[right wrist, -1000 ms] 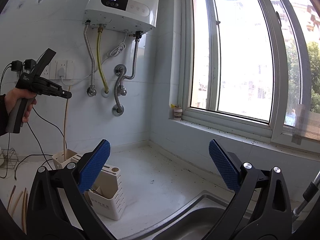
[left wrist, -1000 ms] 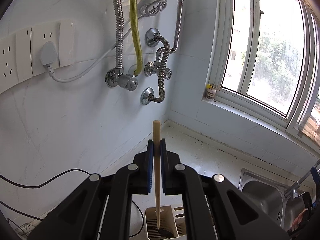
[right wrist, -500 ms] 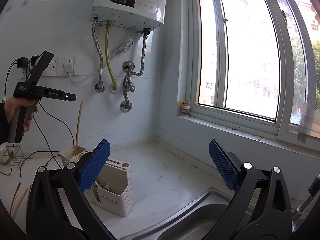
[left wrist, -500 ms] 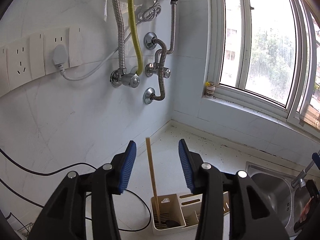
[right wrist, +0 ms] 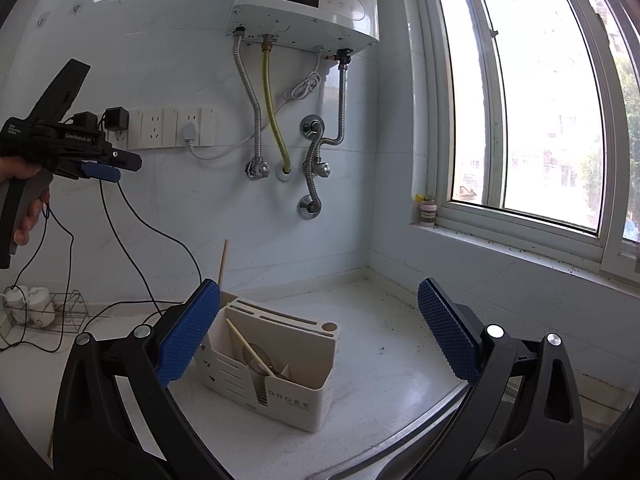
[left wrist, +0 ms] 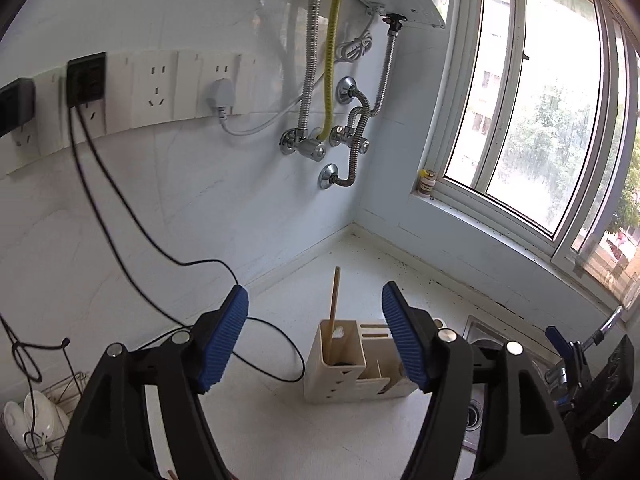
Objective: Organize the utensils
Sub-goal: 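Move both tools back to the chopsticks on the counter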
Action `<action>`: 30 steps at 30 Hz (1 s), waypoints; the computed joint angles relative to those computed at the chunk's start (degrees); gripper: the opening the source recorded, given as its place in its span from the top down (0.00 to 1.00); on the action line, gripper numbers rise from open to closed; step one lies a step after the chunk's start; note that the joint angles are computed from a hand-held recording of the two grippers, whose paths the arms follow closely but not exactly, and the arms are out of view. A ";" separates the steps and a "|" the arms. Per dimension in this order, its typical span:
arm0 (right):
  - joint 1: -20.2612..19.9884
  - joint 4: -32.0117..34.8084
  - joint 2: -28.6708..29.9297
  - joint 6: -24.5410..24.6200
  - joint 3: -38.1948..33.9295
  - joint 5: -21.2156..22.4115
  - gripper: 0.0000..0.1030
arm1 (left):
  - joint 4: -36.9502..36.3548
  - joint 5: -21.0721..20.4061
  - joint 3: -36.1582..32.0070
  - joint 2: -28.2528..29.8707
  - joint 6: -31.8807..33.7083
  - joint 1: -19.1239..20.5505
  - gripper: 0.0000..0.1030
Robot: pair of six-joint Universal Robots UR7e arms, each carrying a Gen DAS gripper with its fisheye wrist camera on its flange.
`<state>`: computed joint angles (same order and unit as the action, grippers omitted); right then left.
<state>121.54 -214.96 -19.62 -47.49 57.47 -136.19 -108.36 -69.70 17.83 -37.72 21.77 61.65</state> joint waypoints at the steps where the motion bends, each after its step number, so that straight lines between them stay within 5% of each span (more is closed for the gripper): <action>1: -0.01 1.56 0.15 0.91 0.07 0.35 0.08 | -0.89 0.28 3.45 -2.34 -1.20 0.20 0.27; 4: -0.11 7.45 0.51 4.83 0.47 1.59 0.08 | 1.36 1.64 6.97 -5.95 -6.93 1.12 0.15; 7: -0.29 14.95 0.67 9.30 1.09 3.88 0.08 | 5.19 3.06 7.41 -7.61 -13.23 2.33 0.15; 13: -0.36 27.78 3.13 13.86 -1.56 9.82 0.08 | 0.57 7.11 19.77 -15.82 -18.33 4.08 0.13; 22: -0.59 41.29 8.29 17.15 -9.65 17.30 0.08 | -1.40 14.76 30.62 -23.84 -22.20 5.48 0.13; 30: -0.90 54.05 12.63 24.43 -17.42 17.46 0.08 | -6.70 18.81 43.61 -29.69 -20.91 7.51 0.13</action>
